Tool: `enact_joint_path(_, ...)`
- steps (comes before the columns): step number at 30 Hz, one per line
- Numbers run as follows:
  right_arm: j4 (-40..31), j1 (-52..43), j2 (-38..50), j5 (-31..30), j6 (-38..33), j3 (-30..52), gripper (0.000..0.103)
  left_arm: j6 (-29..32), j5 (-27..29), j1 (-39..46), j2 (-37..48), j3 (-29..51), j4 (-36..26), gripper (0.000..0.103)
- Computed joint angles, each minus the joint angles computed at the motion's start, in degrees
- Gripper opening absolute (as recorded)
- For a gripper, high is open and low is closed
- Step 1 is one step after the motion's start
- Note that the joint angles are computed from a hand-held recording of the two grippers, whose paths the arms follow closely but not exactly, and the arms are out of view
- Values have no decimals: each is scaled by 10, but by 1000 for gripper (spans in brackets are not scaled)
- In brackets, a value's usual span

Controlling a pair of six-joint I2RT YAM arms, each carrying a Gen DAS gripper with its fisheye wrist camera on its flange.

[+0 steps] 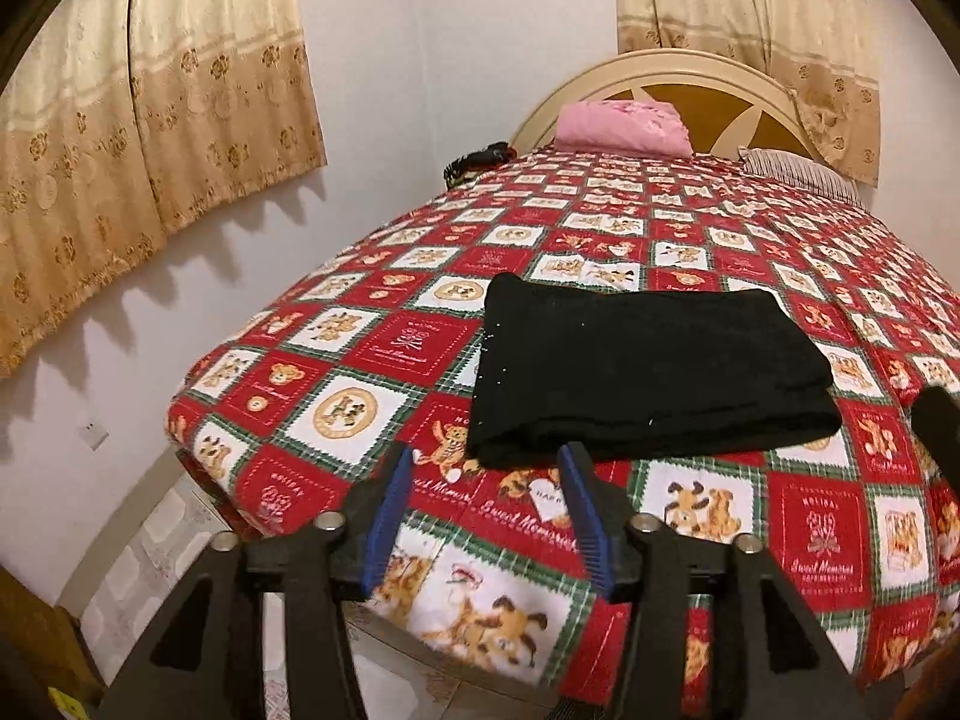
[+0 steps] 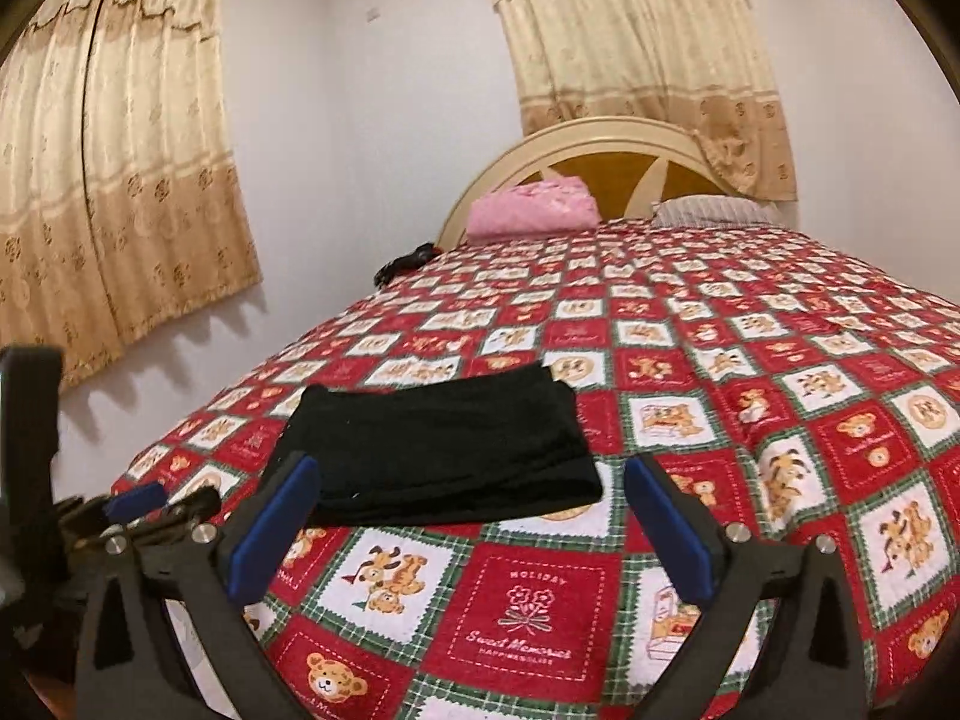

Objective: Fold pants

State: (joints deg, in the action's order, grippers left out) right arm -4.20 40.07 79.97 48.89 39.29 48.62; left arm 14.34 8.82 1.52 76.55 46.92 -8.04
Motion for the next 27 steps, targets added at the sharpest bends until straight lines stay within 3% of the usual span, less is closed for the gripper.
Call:
enact_joint_path(7, -29, 27, -31, 49, 36, -9, 103, 4, 18, 23, -23, -17, -5, 58)
enact_joint_path(12, -25, 45, -40, 73, 24, -11, 103, 8, 17, 17, -46, -28, -5, 58)
enact_joint_path(27, -45, 37, -63, 66, 56, -27, 103, 10, 8, 6, -56, -35, -7, 58)
